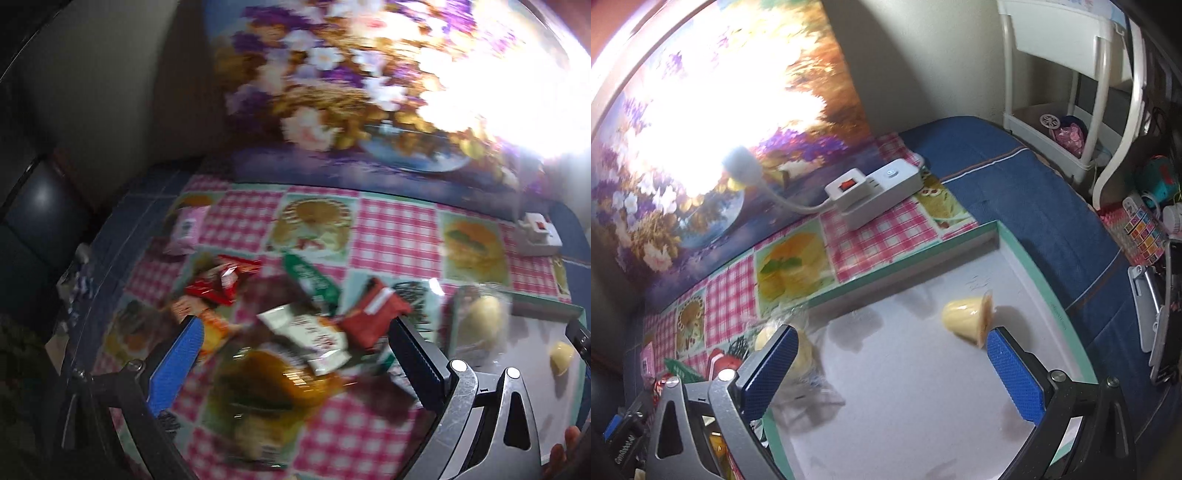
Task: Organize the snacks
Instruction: 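Withdraw both tools from the tray back toward the snack pile, then grasp the green rice cracker with the left tool while the right tool grasps the white-green snack bag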
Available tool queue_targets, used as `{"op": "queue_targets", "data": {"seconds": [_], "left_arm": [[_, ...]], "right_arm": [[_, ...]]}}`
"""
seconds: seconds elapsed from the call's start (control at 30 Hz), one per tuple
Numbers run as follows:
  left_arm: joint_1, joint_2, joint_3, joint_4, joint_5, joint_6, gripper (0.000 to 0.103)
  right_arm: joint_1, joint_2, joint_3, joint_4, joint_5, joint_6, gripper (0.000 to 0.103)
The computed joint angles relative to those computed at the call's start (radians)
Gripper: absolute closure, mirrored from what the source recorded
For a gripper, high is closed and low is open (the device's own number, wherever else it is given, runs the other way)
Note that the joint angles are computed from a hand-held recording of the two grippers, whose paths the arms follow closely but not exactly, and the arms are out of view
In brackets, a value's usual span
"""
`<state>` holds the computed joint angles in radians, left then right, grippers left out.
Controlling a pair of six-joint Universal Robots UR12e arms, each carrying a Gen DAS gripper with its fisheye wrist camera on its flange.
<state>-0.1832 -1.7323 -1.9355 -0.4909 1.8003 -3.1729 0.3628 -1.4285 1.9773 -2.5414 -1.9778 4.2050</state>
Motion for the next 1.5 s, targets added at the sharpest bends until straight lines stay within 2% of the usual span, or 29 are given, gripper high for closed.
{"op": "queue_targets", "data": {"seconds": [0.2, 0.43, 0.67, 0.93, 1.07, 1.23, 1.37, 1.5], "left_arm": [[0.077, 0.037, -0.038, 0.000, -0.002, -0.059, 0.003], [0.172, 0.071, -0.075, -0.015, -0.043, -0.153, 0.003], [0.219, 0.078, -0.100, -0.056, -0.079, -0.172, 0.003], [0.219, 0.070, -0.121, -0.101, -0.134, -0.126, 0.003], [0.209, 0.060, -0.124, -0.152, -0.153, -0.096, 0.003], [0.206, 0.049, -0.123, -0.209, -0.211, -0.090, 0.003], [0.204, 0.039, -0.122, -0.246, -0.264, -0.081, 0.003], [0.183, 0.029, -0.119, -0.264, -0.273, -0.044, 0.003]], "right_arm": [[0.030, 0.027, -0.031, -0.016, 0.023, -0.034, 0.000], [0.070, 0.087, -0.101, -0.040, 0.080, -0.132, 0.000], [0.106, 0.151, -0.173, -0.023, 0.148, -0.211, 0.000], [0.131, 0.175, -0.192, 0.039, 0.189, -0.232, 0.000], [0.128, 0.172, -0.183, 0.066, 0.200, -0.218, 0.000], [0.121, 0.168, -0.170, 0.100, 0.222, -0.197, 0.000], [0.114, 0.161, -0.157, 0.083, 0.229, -0.184, 0.000], [0.108, 0.158, -0.150, 0.079, 0.240, -0.173, 0.000]]}}
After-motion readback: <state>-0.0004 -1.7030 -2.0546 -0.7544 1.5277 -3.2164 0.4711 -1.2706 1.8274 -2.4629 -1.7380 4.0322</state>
